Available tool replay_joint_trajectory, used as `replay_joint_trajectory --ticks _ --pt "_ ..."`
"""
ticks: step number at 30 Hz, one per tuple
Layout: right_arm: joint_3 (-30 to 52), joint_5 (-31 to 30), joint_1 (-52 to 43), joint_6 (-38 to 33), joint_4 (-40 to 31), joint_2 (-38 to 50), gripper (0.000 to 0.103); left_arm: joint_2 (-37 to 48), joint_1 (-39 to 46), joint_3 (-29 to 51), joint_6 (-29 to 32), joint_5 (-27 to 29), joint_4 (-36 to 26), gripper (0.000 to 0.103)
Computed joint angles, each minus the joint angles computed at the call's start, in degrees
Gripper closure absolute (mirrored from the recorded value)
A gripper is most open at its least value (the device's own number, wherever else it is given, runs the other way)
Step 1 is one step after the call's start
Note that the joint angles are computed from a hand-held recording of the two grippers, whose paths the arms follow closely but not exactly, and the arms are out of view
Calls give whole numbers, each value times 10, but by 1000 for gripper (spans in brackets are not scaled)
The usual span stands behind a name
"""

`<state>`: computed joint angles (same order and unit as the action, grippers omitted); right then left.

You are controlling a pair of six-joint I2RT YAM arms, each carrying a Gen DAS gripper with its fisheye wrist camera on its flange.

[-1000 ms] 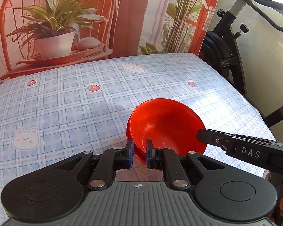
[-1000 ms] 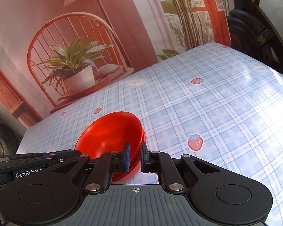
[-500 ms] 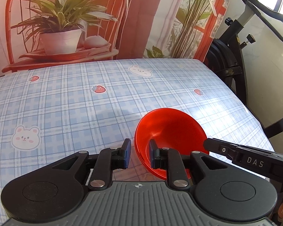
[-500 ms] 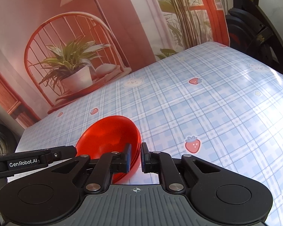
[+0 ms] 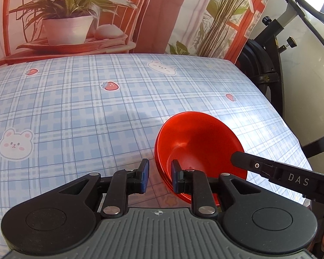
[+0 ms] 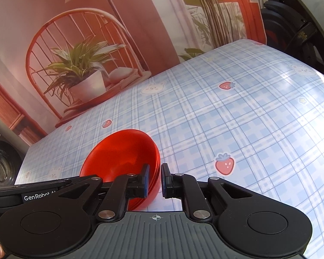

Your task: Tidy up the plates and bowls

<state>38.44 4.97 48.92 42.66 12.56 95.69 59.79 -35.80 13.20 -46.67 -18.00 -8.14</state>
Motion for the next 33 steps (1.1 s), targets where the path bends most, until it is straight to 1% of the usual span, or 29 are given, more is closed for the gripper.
replay_joint_trajectory --ticks 3,4,7,11,15,19,23,29,33 --pt "5 -3 -1 -2 0 7 92 -3 2 -11 -1 5 19 83" --pt "6 -3 -1 -2 1 9 92 -5 0 -14 -2 6 25 86" --pt "7 -4 -2 -2 1 10 93 -9 -3 -19 -13 5 30 86" --pt "11 -6 -3 1 -3 10 94 -22 -4 -19 -26 5 19 87" --pt "12 0 2 1 -6 2 94 -74 -24 -14 -57 -20 -29 87" --pt "16 8 6 0 -15 -13 94 -107 -47 4 -81 -45 -82 87" --pt "18 16 13 -2 -29 -38 94 -137 -75 29 -116 -71 -150 87" --pt "18 41 39 -3 -62 -82 95 -173 -162 69 -198 -137 -264 87" --pt "15 61 60 0 -87 -113 95 -186 -222 88 -259 -175 -328 87"
